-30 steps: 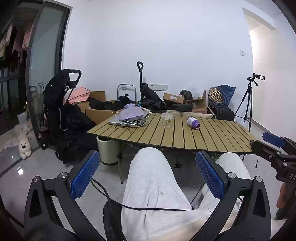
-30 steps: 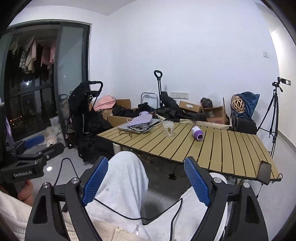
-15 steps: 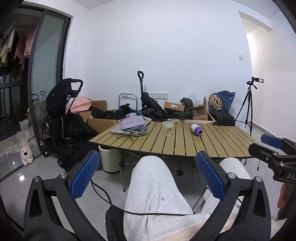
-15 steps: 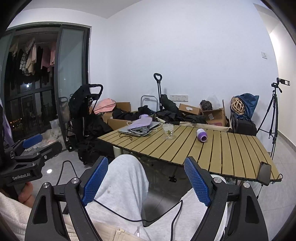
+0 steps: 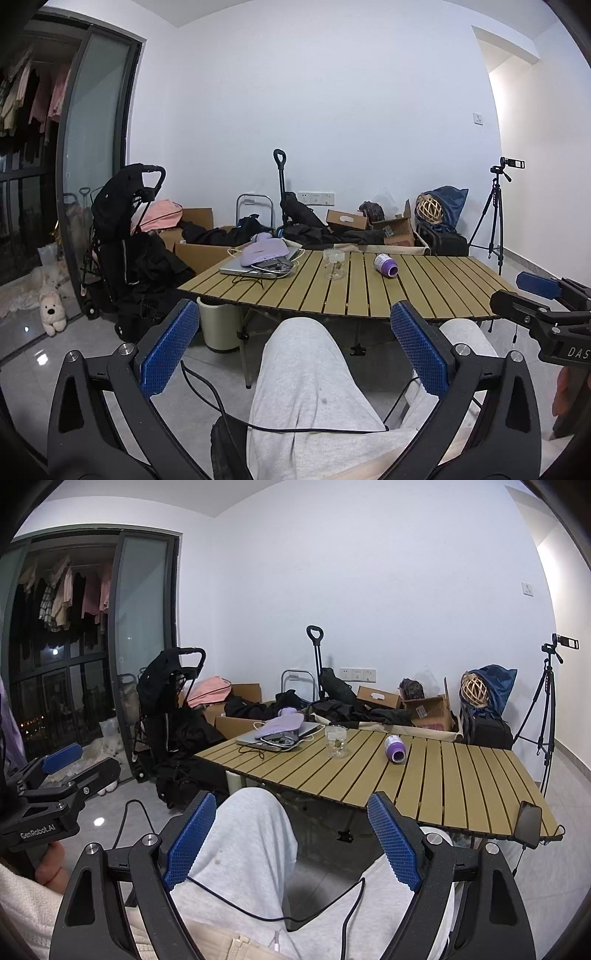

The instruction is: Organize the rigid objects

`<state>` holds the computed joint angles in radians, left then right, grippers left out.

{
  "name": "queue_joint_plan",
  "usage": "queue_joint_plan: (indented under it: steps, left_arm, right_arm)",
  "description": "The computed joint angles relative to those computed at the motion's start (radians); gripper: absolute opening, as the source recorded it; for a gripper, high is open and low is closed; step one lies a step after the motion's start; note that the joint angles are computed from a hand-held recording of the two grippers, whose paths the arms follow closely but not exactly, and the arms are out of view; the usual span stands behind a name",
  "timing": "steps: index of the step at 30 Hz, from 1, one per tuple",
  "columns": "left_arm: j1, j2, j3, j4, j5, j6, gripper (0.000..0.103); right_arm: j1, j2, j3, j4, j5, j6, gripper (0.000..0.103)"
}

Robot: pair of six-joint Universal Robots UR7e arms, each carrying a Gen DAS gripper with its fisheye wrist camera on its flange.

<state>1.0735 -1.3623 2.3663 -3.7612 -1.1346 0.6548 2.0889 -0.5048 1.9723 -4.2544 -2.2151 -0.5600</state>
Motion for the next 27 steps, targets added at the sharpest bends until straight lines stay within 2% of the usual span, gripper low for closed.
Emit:
queue_joint_plan:
  steps: [27]
  left_arm:
    - [0.003, -0.011, -0.009, 0.029, -0.008, 0.000, 0.103]
  right_arm:
    - [0.003, 0.004, -0.003, 0.000, -0.004, 0.001, 0.089]
